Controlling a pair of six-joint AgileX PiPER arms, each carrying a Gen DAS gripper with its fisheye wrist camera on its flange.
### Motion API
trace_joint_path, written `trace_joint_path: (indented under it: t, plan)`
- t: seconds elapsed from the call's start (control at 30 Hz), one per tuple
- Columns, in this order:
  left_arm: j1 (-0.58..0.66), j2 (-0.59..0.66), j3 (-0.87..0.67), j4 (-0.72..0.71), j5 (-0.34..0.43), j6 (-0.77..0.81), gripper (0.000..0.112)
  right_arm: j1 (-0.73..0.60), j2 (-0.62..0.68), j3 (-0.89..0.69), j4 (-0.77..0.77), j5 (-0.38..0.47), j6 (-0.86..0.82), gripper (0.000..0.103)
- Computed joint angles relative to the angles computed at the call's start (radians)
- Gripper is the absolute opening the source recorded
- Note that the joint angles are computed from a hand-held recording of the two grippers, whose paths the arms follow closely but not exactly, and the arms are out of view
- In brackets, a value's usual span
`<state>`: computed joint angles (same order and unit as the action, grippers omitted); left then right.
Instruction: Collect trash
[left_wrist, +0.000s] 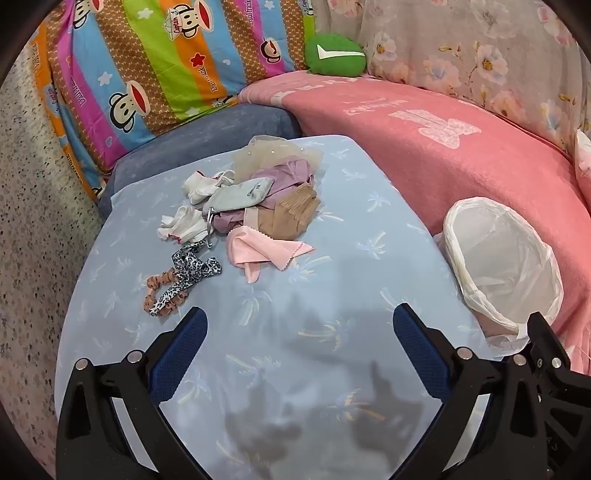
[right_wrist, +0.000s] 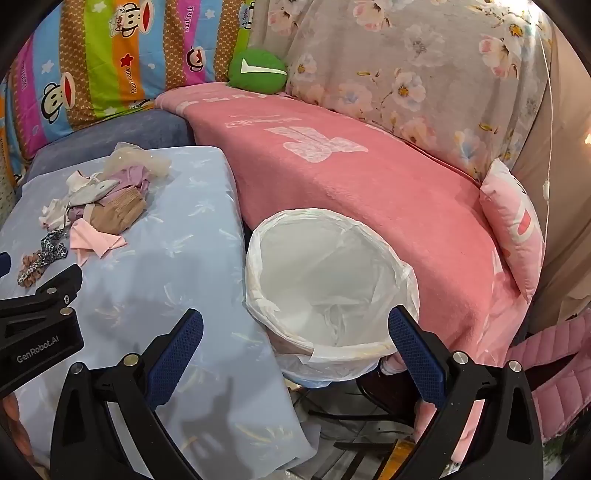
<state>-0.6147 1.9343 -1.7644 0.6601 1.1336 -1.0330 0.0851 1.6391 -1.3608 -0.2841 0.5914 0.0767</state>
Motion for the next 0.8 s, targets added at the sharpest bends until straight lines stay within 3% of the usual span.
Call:
trace_joint_path:
  t: [0.37,0.8]
  plan:
    - [-0.003,-0.035,0.045,0.011,-0.020,-0.016,0.096,0.009,-0.026,0.020,-0.044,-0.004,0.045,0.097]
    - [-0.024,-0.011,-0.006,0.015,0.018,-0.019,0.096,-0.006,-0.042,0.017,-0.017,0.005,0.008,0.097]
